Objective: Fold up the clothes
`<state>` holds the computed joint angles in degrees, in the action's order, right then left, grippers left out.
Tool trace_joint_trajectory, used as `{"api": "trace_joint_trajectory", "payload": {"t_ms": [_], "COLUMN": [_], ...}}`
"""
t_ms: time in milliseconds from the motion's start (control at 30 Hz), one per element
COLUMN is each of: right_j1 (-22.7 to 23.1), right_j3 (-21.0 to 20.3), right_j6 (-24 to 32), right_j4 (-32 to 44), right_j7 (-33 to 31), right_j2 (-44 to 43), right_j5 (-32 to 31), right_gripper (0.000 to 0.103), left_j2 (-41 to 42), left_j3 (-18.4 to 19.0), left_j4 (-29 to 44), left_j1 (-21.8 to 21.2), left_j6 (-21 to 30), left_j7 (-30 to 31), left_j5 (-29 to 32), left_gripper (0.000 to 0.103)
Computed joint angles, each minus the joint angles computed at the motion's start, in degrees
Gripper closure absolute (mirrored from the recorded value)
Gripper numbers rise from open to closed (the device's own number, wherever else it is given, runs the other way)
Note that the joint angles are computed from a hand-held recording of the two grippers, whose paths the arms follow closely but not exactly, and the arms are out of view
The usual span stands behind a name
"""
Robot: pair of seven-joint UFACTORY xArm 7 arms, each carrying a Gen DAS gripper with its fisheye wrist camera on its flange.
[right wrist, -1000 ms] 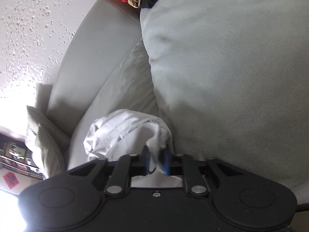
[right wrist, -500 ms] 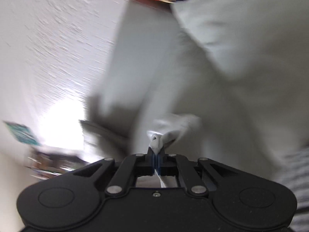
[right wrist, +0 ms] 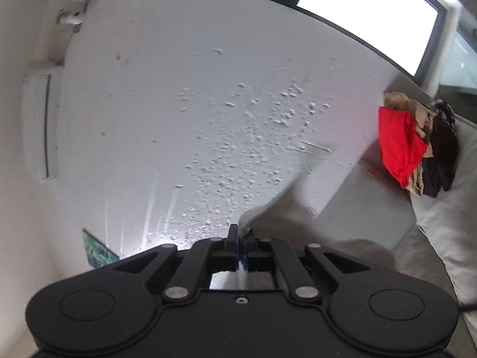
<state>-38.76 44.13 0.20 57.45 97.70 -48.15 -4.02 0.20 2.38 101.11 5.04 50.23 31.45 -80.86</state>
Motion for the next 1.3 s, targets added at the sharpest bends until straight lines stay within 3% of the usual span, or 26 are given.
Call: {"api": "trace_joint_trajectory", "payload": {"t_ms": [33, 100, 200, 300, 467, 600, 767, 933, 1000, 1067, 1167, 1300], "right_j1": [-1.5, -2.7, -0.4, 1.5, 4.6, 6.0, 9.7, 16.7, 20.1, 23.5, 27.1, 29.3], "right_j3": [0.1, -0.5, -1.4, -1.3, -2.1, -1.4, -2.5, -5.7, -6.7, -7.1, -7.5, -7.8], "right_j6": [-0.8, -0.4, 0.2, 1.1, 2.8, 9.3, 19.2, 29.6, 32.5, 34.4, 33.8, 32.0], "right_j4": [-0.1, -0.1, 0.9, 2.3, 2.0, 2.4, -4.5, -17.8, -22.6, -26.7, -31.3, -35.2], "right_j7": [0.9, 0.6, -2.2, -5.1, -7.4, -9.5, -7.3, -1.0, 1.1, 3.3, 6.9, 11.4], "right_j2": [-2.7, -7.0, -6.4, -5.3, -5.8, -4.3, -6.8, -15.0, -17.7, -19.7, -21.4, -22.1], "right_j5": [0.2, -0.1, -0.9, -1.8, -1.7, -3.0, -4.3, -4.5, -4.5, -4.6, -4.9, -6.5], "right_gripper": [0.101, 0.101, 0.101, 0.101, 0.101, 0.101, 0.100, 0.100, 0.100, 0.100, 0.100, 0.100], "left_j2": [-2.2, -4.3, -7.1, -7.9, -11.0, -9.0, -7.4, -4.7, -2.4, 0.2, 4.0, 8.8], "left_j3": [1.6, 1.1, 2.3, 3.6, 5.5, 5.6, 2.1, -2.9, -4.3, -5.6, -7.4, -9.7], "left_j4": [-2.1, -4.1, -6.6, -8.4, -13.3, -14.4, -24.8, -34.9, -36.2, -35.9, -34.1, -30.6], "left_j1": [-0.9, -0.2, -1.5, -3.0, -4.5, -5.0, -6.0, -9.6, -11.2, -12.4, -13.3, -14.2], "left_j6": [-0.2, -2.0, -4.9, -3.9, -5.1, 0.2, 5.8, 3.8, 3.8, 3.9, 5.4, 6.9], "left_j7": [2.9, 4.9, 7.2, 7.2, 15.1, 15.4, 15.5, 15.3, 15.7, 13.9, 9.7, 3.7], "left_j5": [-3.4, -4.7, -5.4, -5.2, -9.4, -0.8, 14.6, 24.3, 25.2, 24.7, 22.7, 19.8], "left_gripper": [0.102, 0.102, 0.103, 0.103, 0.103, 0.103, 0.099, 0.095, 0.092, 0.080, 0.070, 0.065]}}
